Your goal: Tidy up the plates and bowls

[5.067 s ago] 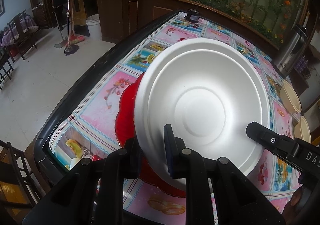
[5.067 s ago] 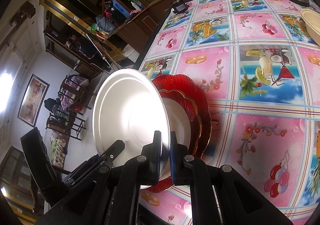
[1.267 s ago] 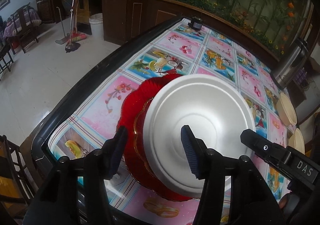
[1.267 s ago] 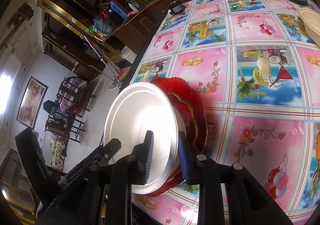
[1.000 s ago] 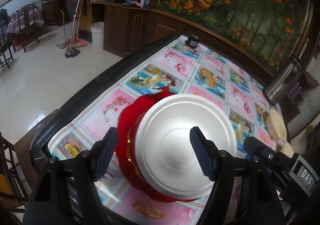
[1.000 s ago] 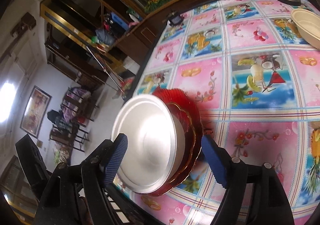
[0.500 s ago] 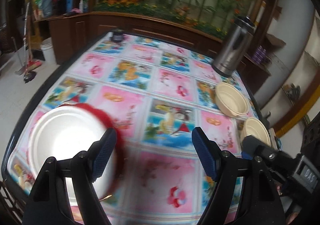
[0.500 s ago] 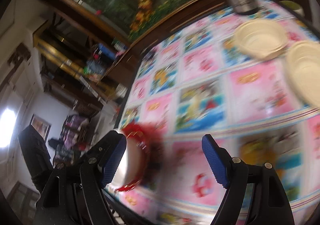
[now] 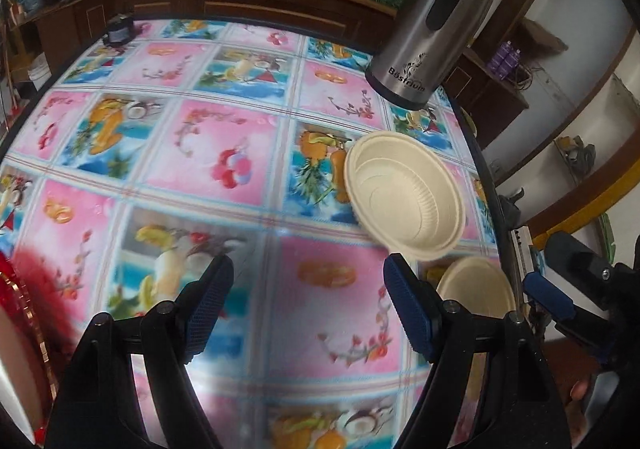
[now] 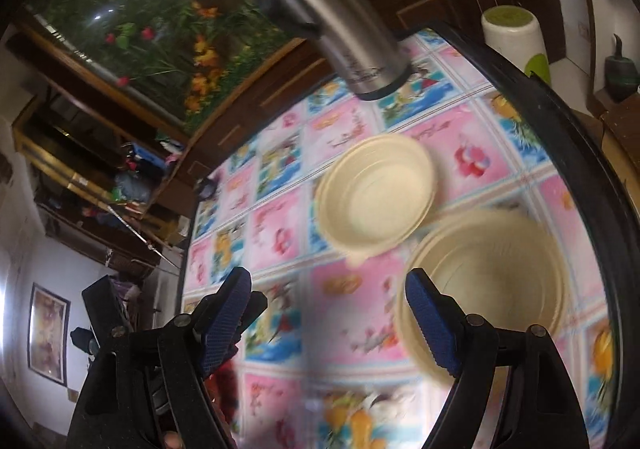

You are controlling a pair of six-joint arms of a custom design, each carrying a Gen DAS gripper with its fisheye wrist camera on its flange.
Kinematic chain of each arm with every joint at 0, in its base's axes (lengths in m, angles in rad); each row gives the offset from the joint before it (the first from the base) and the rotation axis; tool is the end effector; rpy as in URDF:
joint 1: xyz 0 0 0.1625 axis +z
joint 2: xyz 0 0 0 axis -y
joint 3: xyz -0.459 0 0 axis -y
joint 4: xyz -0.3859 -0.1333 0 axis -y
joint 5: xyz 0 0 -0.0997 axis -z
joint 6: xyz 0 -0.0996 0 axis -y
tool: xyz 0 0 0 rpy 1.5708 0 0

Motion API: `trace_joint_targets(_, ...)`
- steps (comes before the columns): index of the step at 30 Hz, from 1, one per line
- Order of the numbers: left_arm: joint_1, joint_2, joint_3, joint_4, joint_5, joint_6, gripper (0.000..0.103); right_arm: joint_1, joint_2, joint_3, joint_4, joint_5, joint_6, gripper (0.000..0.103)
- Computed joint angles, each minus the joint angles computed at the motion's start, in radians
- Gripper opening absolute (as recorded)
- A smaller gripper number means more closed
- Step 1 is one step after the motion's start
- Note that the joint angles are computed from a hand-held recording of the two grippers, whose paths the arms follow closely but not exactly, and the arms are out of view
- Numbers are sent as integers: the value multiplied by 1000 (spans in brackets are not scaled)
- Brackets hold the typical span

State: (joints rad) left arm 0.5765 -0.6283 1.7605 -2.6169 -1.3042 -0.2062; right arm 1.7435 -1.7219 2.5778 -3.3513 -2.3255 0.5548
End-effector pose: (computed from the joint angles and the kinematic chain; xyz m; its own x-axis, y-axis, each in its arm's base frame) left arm -0.4381 -0.4751 -0.0214 -0.6671 0.6925 -0.2745 0.7138 0.6997 0.0304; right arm 0.1160 -0.2862 0.3608 -0.7444 0.6641 -0.0699 0.3396 0.2863 -0.8959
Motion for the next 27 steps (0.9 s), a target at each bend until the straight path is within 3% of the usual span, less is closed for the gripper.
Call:
trace_joint_targets(5,-11,88,-84,20,12,-20,77,-207,-78,-36,101,142,-92,82)
trace_joint_targets(8,-13,132,-126,35,28,-22,77,-289,-78,-51,112,194,-117,80)
trace_joint_targets(13,-12,177,-168,39,52,-36,77,-370,-53,-88,174,220,-146,63)
trace_joint_targets(17,-17,204,-184,33,87,-29,76,-409,-36,-101,193,236,-149,56)
trace_joint_targets(19,-21,213,-188,46,118,-29,54,-413,-22,-109,204,222,-147,44)
trace_joint_targets(20,-22,218,-194,56,127,-22,48,-420,-17,-114,218,219,-142,39)
trace_joint_targets(22,-22,224,-193,57,142,4,29,-435,-10,-118,249,225,-125,17)
trace_joint_targets(24,-22,223,-189,50,143,19,21,-450,-7,-110,240,252,-127,16)
trace_joint_targets(25,-23,220,-186,51,142,27,12,-447,0,-105,226,256,-129,15)
trace_joint_targets(27,-25,209,-173,46,149,33,13,-427,10,-106,214,247,-133,11)
